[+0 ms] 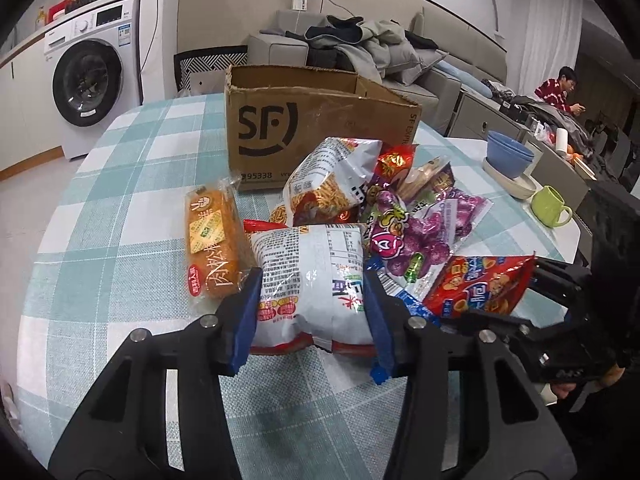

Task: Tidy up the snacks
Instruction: 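Close the left tool on the white chips bag while the right tool grips the red chips bag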

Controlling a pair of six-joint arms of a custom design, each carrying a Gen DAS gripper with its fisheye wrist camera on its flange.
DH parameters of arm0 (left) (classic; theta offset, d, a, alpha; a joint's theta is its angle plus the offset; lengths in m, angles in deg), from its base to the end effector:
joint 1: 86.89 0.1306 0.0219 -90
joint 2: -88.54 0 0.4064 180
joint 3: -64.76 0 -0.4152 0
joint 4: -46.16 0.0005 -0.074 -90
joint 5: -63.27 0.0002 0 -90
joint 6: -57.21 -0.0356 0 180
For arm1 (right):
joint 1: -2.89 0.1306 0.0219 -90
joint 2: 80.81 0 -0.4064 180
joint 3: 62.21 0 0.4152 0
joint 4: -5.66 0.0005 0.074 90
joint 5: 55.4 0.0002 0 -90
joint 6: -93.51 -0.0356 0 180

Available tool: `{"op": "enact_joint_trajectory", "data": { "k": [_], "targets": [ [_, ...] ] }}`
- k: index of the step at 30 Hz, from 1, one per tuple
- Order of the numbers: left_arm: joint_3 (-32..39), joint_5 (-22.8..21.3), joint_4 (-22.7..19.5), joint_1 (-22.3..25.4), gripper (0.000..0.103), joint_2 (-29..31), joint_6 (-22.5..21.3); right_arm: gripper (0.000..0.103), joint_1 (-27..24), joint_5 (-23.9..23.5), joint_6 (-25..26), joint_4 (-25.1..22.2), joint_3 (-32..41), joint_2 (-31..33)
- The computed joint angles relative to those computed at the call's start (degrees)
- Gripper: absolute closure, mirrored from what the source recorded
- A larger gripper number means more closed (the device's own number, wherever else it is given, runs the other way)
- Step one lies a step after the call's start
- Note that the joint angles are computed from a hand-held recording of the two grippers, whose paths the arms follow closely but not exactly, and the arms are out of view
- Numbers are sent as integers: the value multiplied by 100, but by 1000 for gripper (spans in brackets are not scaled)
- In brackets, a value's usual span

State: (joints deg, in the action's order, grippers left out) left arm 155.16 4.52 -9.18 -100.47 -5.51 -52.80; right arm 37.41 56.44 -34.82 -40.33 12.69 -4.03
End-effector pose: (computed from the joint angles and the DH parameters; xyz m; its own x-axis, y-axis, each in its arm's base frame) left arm 0.4552 -0.1295 0.4870 -0.5312 0.4293 -0.7305 0.7456 0.6463 -0.1624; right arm 0.3502 0.2242 0.4331 -0.6780 0.2323 -0.6973 0.1276 0.9715 0.1996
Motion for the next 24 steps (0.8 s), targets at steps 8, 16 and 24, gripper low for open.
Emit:
{"op": "enact_joint_trajectory", "data": {
  "k": [8, 16, 24],
  "targets": [
    [-11, 158, 9, 77, 57, -126, 2, 59, 58, 120, 130, 33, -10, -39],
    [44, 323, 67, 211, 57, -187, 75, 60, 147, 339, 191, 97, -13, -192],
    [42, 531, 231, 320, 57, -369, 229, 60, 254, 657, 242, 197, 13, -380]
  ]
}}
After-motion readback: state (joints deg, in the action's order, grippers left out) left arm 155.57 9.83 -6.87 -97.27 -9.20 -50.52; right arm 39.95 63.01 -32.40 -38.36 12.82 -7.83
